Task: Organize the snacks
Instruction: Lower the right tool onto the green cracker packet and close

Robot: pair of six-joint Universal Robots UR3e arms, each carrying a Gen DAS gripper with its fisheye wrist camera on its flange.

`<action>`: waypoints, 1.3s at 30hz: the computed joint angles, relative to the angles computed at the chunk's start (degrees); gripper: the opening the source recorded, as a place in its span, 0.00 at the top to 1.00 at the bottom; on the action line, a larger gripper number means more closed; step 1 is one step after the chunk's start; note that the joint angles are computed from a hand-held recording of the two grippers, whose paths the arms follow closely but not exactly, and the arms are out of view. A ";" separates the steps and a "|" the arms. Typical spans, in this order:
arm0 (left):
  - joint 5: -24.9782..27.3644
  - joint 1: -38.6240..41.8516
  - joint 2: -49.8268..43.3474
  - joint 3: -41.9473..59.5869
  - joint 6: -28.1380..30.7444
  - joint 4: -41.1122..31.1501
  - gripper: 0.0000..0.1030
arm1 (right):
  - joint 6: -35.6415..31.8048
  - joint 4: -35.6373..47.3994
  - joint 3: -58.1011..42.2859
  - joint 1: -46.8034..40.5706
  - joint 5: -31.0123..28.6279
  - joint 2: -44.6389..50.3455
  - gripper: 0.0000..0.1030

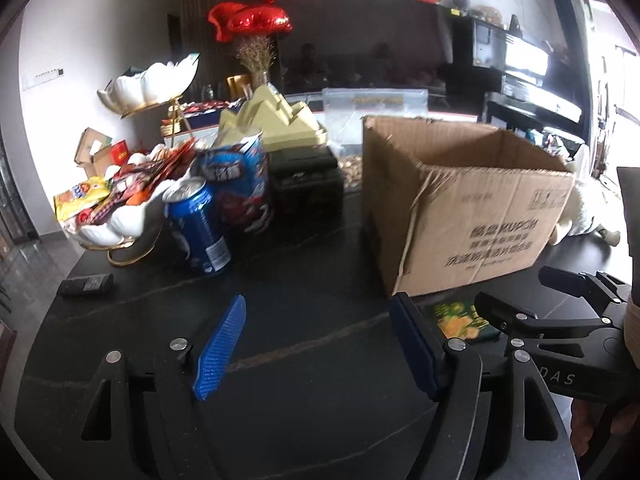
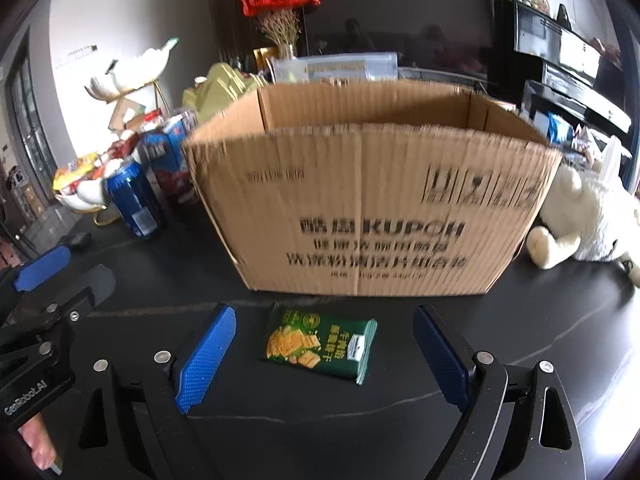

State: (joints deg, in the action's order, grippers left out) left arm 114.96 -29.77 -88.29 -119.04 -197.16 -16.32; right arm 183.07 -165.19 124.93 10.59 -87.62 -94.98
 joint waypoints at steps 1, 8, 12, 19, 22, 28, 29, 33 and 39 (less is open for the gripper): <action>-0.10 0.22 -0.08 -0.71 0.04 0.71 0.28 | 0.65 -0.41 -0.25 0.58 -0.76 1.33 0.09; -0.10 1.64 -2.51 -3.02 0.91 4.61 0.28 | 4.78 -4.12 -1.14 2.50 -4.48 8.81 0.06; -1.80 2.92 -3.51 -3.71 1.33 5.87 0.28 | 5.27 -3.49 -2.77 2.61 -4.39 12.33 0.05; -2.74 3.45 -5.01 -3.95 1.51 6.81 0.28 | 4.64 -1.48 -7.38 4.76 -6.78 17.83 0.02; -3.02 3.74 -5.01 -4.25 1.35 7.09 0.28 | 4.17 -0.60 -9.88 6.32 -8.43 20.69 0.01; -3.86 4.47 -5.50 -4.62 1.18 7.26 0.28 | 5.09 -1.83 -11.29 7.46 -9.47 22.88 0.01; -3.67 4.34 -5.87 -4.50 1.20 7.28 0.28 | 5.38 -2.19 -11.49 7.71 -9.73 23.24 0.01; -4.01 4.47 -6.70 -4.39 1.16 7.25 0.28 | 6.22 -3.04 -10.87 8.32 -10.70 22.97 0.11; -6.23 5.49 -6.72 -4.69 1.02 6.83 0.28 | 6.18 -2.67 -8.55 8.12 -10.54 20.06 0.22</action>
State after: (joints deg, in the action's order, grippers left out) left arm 108.73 -24.28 -95.02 -123.73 -196.14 -9.49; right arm 189.25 -167.86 116.38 18.71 -98.16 -74.92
